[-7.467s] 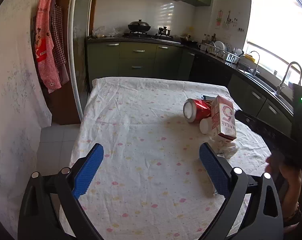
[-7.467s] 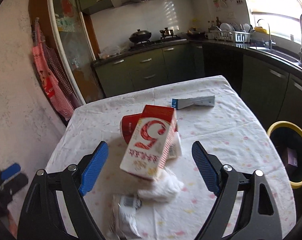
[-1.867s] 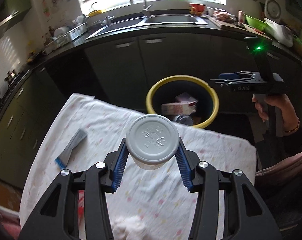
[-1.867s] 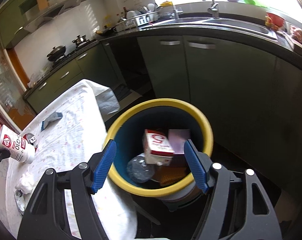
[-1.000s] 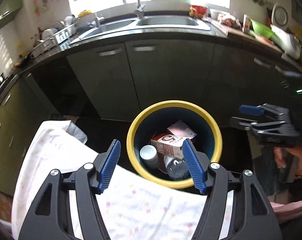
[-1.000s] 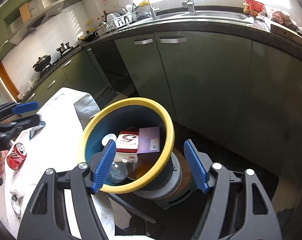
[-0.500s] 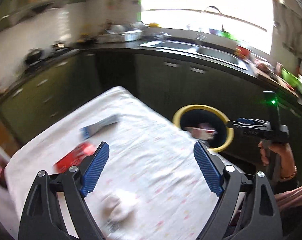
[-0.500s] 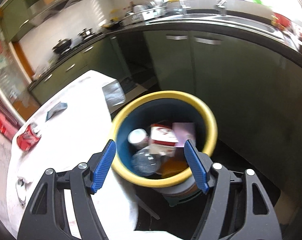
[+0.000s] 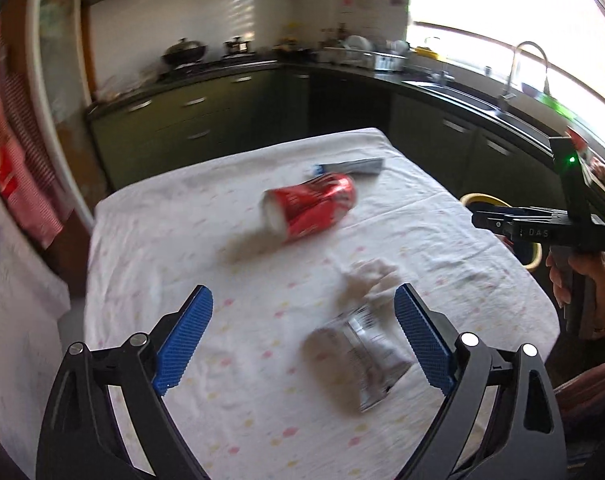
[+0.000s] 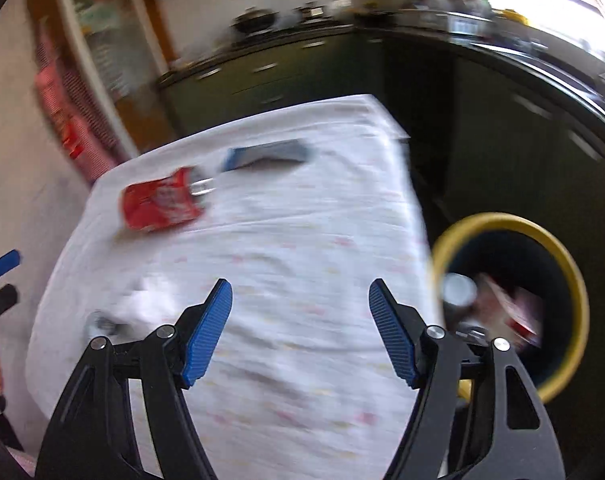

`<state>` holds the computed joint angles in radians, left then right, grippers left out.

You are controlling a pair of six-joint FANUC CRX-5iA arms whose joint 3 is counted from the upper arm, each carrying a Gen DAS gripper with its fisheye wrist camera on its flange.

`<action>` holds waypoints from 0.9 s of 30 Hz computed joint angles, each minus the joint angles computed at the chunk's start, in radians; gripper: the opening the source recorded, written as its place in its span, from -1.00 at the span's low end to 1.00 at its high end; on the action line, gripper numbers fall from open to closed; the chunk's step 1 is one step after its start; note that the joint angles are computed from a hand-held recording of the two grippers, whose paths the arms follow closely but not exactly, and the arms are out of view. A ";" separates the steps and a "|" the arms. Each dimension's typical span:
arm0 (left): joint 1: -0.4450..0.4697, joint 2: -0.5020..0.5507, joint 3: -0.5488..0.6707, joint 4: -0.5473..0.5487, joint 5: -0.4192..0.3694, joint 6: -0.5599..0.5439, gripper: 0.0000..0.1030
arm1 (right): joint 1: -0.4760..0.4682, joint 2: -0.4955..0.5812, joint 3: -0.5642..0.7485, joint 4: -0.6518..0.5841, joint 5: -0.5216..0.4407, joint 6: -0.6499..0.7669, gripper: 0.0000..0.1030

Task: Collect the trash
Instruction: 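Grasp the crumpled white tissue with the right tool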

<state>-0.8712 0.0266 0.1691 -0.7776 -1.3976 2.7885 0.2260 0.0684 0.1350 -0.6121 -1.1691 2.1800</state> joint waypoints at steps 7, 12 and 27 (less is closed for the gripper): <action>-0.004 -0.061 -0.087 0.008 0.015 0.102 0.77 | 0.097 -0.013 -0.010 -0.036 -0.126 0.095 0.30; -0.008 -0.062 -0.102 0.007 0.015 0.113 0.77 | 0.152 -0.026 -0.042 -0.016 -0.119 0.071 0.26; -0.004 -0.052 -0.115 0.027 0.035 0.119 0.77 | 0.213 -0.036 -0.080 0.039 -0.056 -0.006 -0.35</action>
<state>-0.8755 -0.0249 0.0545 -0.7509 -1.3621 2.9077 0.4391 0.0322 0.0546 -0.5730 -1.2248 2.1741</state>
